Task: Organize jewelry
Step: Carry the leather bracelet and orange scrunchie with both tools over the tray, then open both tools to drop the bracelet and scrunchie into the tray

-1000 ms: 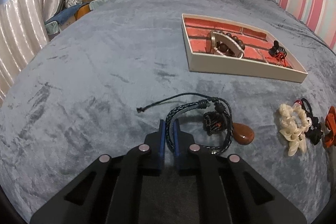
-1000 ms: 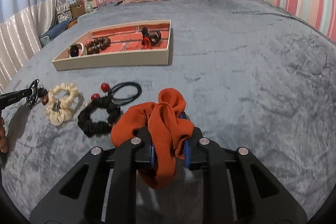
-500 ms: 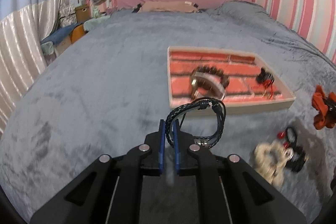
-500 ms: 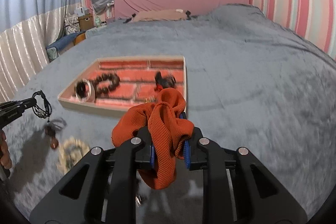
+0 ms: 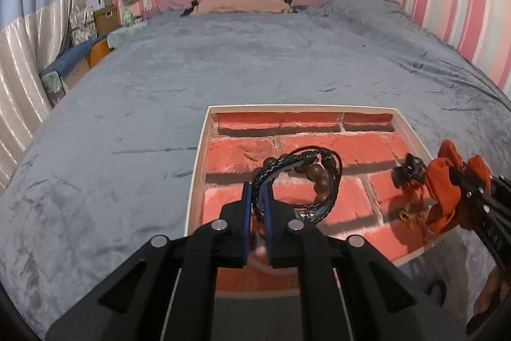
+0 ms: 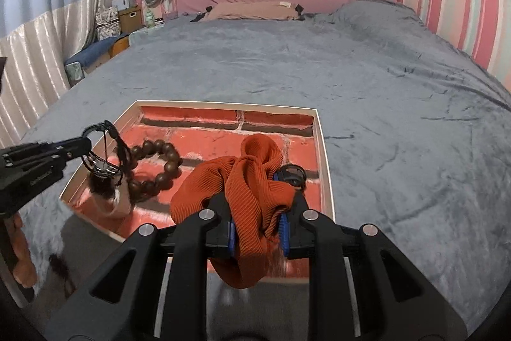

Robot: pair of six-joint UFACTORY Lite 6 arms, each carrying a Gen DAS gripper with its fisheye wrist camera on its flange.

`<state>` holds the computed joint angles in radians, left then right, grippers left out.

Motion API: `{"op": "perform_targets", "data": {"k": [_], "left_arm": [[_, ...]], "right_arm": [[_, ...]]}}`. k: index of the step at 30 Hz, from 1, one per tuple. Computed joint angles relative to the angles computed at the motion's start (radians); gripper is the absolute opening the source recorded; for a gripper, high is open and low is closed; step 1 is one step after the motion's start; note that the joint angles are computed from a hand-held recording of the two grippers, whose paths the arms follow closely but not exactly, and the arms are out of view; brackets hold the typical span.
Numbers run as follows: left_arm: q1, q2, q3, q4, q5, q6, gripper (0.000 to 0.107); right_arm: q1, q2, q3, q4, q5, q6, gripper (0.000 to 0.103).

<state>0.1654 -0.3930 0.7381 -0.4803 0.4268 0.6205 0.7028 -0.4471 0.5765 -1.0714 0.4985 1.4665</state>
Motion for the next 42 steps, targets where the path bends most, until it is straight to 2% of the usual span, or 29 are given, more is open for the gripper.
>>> {"op": "perform_targets", "data": {"k": [4,6,9,12,16,18,20,22,23,24,25,26,27,28,30,32,34,37,39,42], "left_arm": [[-0.051,0.173,0.117,0.1,-0.058,-0.132,0.008],[-0.062,0.265,0.192,0.129,-0.059,-0.187,0.008],[-0.101,0.392,0.301,0.263,-0.079,-0.329,0.008],[-0.134,0.507,0.396,0.425,-0.084,-0.493,0.008],[-0.147,0.611,0.458,0.479,-0.08,-0.544,0.008],[-0.151,0.629,0.454,0.522,-0.097,-0.578,0.008],[-0.145,0.639,0.457,0.512,-0.095,-0.566,0.008],[-0.136,0.632,0.454,0.484,-0.089,-0.534,0.01],[-0.13,0.631,0.46,0.457,-0.075,-0.504,0.011],[-0.121,0.622,0.463,0.421,-0.059,-0.467,0.023],[-0.119,0.604,0.454,0.425,-0.055,-0.471,0.049],[-0.117,0.57,0.434,0.447,-0.066,-0.489,0.062],[-0.116,0.526,0.397,0.463,-0.089,-0.502,0.072],[-0.113,0.49,0.375,0.454,-0.097,-0.489,0.072],[-0.084,0.433,0.356,0.311,-0.063,-0.34,0.073],[-0.052,0.368,0.327,0.207,-0.033,-0.232,0.073],[-0.014,0.257,0.263,0.153,-0.022,-0.166,0.084],[0.062,0.106,0.185,0.048,0.033,-0.036,0.086],[0.154,-0.005,0.137,-0.042,0.112,0.078,0.087],[0.359,-0.152,0.073,-0.193,0.286,0.289,0.089]], "right_arm": [[-0.122,0.11,0.08,-0.02,-0.103,-0.015,0.02],[-0.195,0.218,0.165,-0.023,-0.151,-0.035,0.02],[-0.279,0.354,0.262,0.028,-0.206,-0.103,0.02],[-0.32,0.469,0.34,0.033,-0.215,-0.136,0.02],[-0.358,0.557,0.39,0.064,-0.24,-0.178,0.021],[-0.381,0.587,0.41,0.154,-0.259,-0.265,0.023],[-0.394,0.606,0.422,0.225,-0.265,-0.334,0.03],[-0.399,0.61,0.429,0.296,-0.262,-0.41,0.032],[-0.4,0.605,0.429,0.325,-0.268,-0.445,0.041],[-0.395,0.592,0.423,0.313,-0.266,-0.438,0.049],[-0.386,0.563,0.405,0.26,-0.259,-0.389,0.064],[-0.38,0.537,0.388,0.218,-0.255,-0.349,0.072],[-0.377,0.511,0.374,0.218,-0.255,-0.351,0.073],[-0.376,0.474,0.354,0.258,-0.261,-0.394,0.073],[-0.379,0.41,0.327,0.375,-0.26,-0.531,0.074],[-0.368,0.342,0.296,0.381,-0.23,-0.552,0.081],[-0.352,0.252,0.248,0.35,-0.204,-0.523,0.087],[-0.341,0.094,0.17,0.435,-0.167,-0.594,0.088],[-0.329,-0.017,0.105,0.456,-0.137,-0.6,0.089],[-0.24,-0.239,-0.013,0.398,-0.015,-0.515,0.089]]}}
